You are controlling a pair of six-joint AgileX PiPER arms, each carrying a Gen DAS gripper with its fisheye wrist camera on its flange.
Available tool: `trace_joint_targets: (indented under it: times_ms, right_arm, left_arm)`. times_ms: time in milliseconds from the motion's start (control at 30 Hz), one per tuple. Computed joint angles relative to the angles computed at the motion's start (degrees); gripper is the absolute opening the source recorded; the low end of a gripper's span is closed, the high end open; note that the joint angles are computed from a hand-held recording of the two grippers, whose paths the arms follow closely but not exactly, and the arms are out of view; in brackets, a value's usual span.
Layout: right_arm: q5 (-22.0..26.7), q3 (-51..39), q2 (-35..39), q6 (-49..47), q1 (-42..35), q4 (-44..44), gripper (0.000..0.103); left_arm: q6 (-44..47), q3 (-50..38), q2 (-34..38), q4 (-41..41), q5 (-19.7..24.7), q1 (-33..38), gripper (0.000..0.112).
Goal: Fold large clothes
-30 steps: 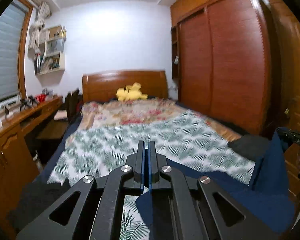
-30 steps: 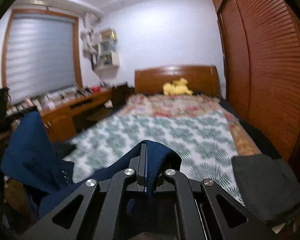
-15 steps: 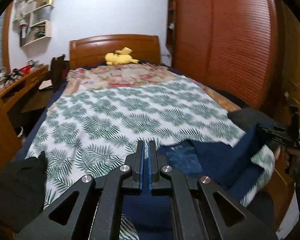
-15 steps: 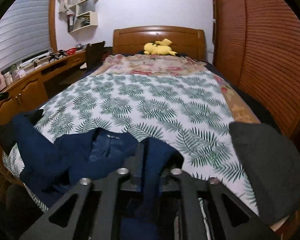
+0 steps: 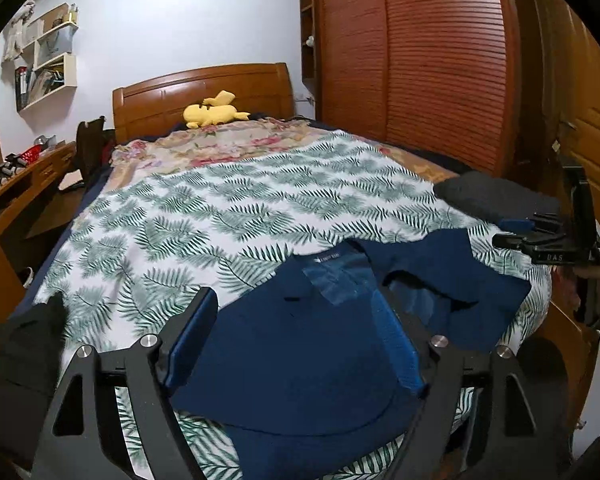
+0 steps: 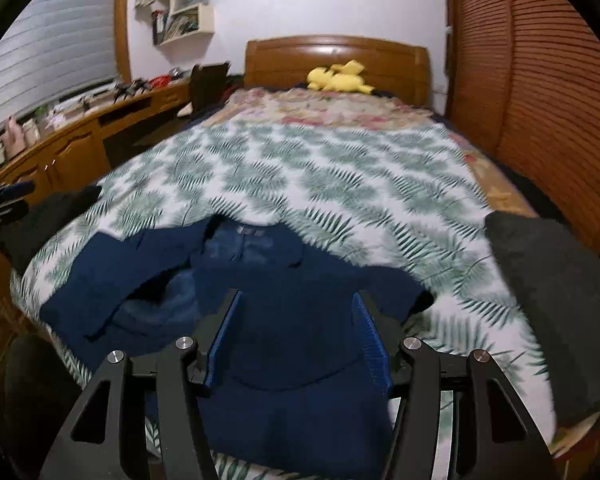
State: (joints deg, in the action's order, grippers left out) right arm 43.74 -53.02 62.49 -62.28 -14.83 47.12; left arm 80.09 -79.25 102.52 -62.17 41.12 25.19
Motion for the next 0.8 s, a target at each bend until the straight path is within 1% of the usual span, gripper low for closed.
trace_joint_targets:
  times_ms: [67,167,233,333,400,467,600,633,667,700,733,767,800]
  right_arm:
    - [-1.78,1.14,1.28,0.31,2.51,-1.07,0.058]
    - [-4.81,2.6,3.25,0.84,6.09,-2.67,0.058]
    - [-5.8,2.97,4.81,0.69,7.68,-2.81,0.058]
    - [-7.49,2.77,7.77,1.95,9.92,-4.07,0.058]
    - [-7.8,2.0,9.21,2.97,10.53,-5.29,0.058]
    - [-8.61,1.62,10.05,4.67,11.36,-7.45,0.058]
    - [-12.73,0.35,11.66,12.31,14.43,-15.85,0.058]
    - [-12.79,-0.35,12.14,12.75,14.26,-16.39,0.046]
    - [-12.58,-1.18,12.51,12.96,14.01,-16.6,0.038]
    - [-12.26,-1.77,12.76,12.75,13.85,-16.42,0.027]
    - [-10.96,-2.81,13.11,11.54,13.22,-15.14,0.016]
    - [-10.65,-3.69,13.46,11.4,13.12,-14.72,0.009]
    - [-11.61,-4.51,13.55,12.65,13.63,-15.8,0.005]
  left_arm:
    - [1.08,-0.1,2.26,-0.98,-0.37,-1.0,0.08]
    - [3.23,0.8,4.41,-2.14,-2.8,-2.44,0.08]
    - [4.9,1.21,5.77,-3.18,-3.76,-2.99,0.08]
    - [7.15,1.65,7.3,-5.45,-4.06,-3.04,0.08]
    - [9.57,2.7,7.7,-8.03,-4.49,-2.89,0.08]
    - [11.5,3.21,8.19,-9.83,-4.2,-2.54,0.08]
    - [15.74,4.14,9.45,-13.41,-4.4,-1.78,0.08]
    - [17.01,4.5,9.66,-14.47,-4.51,-1.46,0.08]
    - [17.6,4.51,9.94,-15.02,-4.49,-1.17,0.08]
    - [18.0,4.47,10.19,-15.39,-4.37,-0.89,0.08]
    - [18.53,4.51,10.39,-15.8,-3.89,-0.39,0.08]
    - [18.75,4.3,10.67,-15.91,-3.49,-0.07,0.08]
    - [19.21,4.26,10.86,-15.99,-3.04,0.42,0.08]
